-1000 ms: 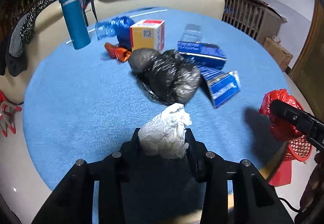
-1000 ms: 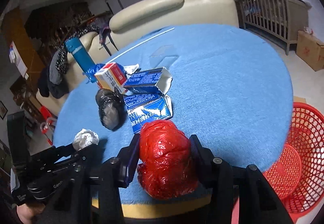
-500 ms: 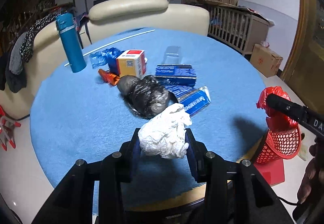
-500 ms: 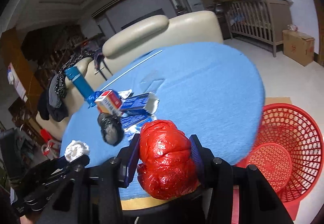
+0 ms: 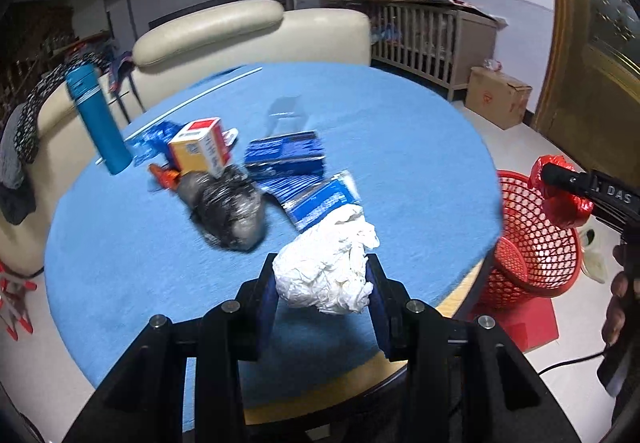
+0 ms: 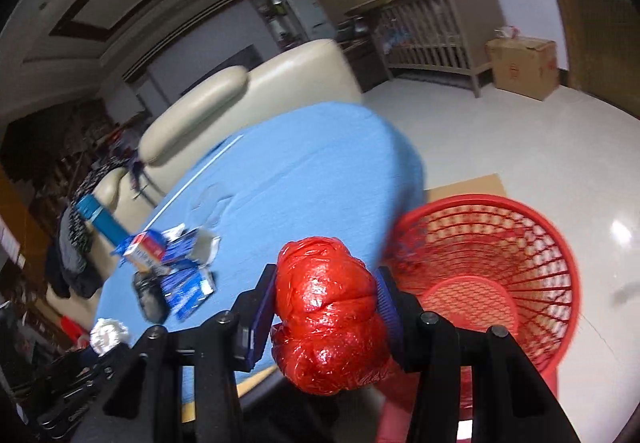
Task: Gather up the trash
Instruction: 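Carry tissue and red bag to the red basket and release both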
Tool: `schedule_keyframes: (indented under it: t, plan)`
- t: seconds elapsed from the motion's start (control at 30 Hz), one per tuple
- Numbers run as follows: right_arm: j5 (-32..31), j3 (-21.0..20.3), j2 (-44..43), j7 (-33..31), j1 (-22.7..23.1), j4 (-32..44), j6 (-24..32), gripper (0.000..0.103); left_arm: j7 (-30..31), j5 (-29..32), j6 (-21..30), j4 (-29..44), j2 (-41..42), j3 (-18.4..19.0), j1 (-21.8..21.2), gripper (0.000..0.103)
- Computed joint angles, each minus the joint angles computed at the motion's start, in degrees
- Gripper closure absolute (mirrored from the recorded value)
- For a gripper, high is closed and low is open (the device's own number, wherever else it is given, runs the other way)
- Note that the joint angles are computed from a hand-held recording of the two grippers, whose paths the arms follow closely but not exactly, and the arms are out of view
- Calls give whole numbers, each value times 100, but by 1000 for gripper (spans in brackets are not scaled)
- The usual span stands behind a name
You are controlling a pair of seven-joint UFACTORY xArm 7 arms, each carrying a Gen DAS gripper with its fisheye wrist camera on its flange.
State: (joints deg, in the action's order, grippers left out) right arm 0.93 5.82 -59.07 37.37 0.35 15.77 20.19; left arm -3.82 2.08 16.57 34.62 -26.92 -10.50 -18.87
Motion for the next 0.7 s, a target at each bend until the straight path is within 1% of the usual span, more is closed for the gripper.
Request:
schedule_keyframes:
  t: [0.1,0.17,0.33,0.5,0.57,0.7]
  plan:
    - [-72,-223,-120,-133,-225,-92,240,51,89,-55,33,180,147,-16,-159,60]
    - [-81,-367,-180,-235,-368,-196,280,51,110,-57,48,309,249,-68,-222,60]
    - [-53,-646,-205,-479,-720,-423,395,51,295,-213,116,724,582,-111,-536,60]
    - [78,-929,-123,-796,-903,-536,509,47,433,-315,148,1154,975,-248,-799,60]
    - [142,-971,-141,-865,-985,-574,558,39,488,-365,172,1327,1137,-293,-899,60]
    - [265,-1106,-344,-1053,-1135,-683,630,38,498,-331,259,1712,1518,-451,-1031,60]
